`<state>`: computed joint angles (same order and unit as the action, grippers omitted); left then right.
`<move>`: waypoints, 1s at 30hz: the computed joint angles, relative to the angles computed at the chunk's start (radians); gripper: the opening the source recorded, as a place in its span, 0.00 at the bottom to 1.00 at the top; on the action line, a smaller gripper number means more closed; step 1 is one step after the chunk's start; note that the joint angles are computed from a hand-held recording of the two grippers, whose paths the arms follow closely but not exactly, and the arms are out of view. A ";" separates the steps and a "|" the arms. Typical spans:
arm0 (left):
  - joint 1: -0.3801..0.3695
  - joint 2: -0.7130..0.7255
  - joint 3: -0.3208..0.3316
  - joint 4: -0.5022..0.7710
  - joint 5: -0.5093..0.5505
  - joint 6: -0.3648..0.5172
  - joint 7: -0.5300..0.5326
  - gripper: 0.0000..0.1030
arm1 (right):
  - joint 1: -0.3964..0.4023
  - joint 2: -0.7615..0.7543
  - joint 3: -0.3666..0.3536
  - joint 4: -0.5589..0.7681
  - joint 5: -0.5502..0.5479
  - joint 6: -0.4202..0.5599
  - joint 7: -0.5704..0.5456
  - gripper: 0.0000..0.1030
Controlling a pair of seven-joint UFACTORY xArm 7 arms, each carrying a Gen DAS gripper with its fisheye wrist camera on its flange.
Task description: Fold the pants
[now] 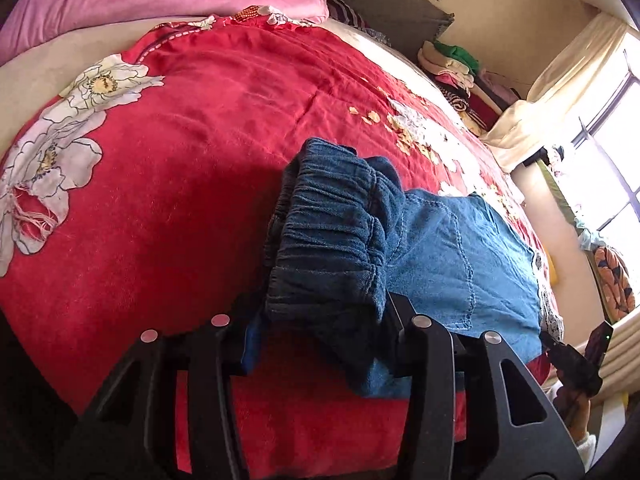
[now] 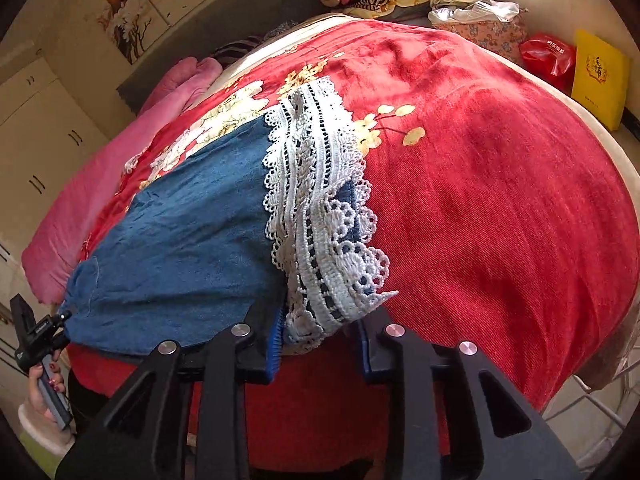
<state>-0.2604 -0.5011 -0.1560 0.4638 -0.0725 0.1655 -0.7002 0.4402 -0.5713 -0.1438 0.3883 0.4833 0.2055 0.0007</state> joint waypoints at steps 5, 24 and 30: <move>0.001 -0.015 0.013 -0.018 -0.010 -0.014 0.006 0.58 | -0.005 -0.009 -0.012 0.009 0.009 0.024 -0.003 0.36; 0.139 -0.109 -0.201 0.151 0.247 0.130 -0.101 0.74 | -0.116 -0.215 0.120 -0.014 -0.222 0.086 0.136 0.54; 0.079 0.169 -0.231 0.321 0.310 0.116 -0.068 0.74 | -0.020 -0.074 0.134 0.063 -0.212 0.057 0.115 0.56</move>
<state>-0.1811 -0.3320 -0.3869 0.7844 0.2380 0.2815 -0.7685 0.4201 -0.6456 -0.0095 0.4511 0.2711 0.2622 0.1154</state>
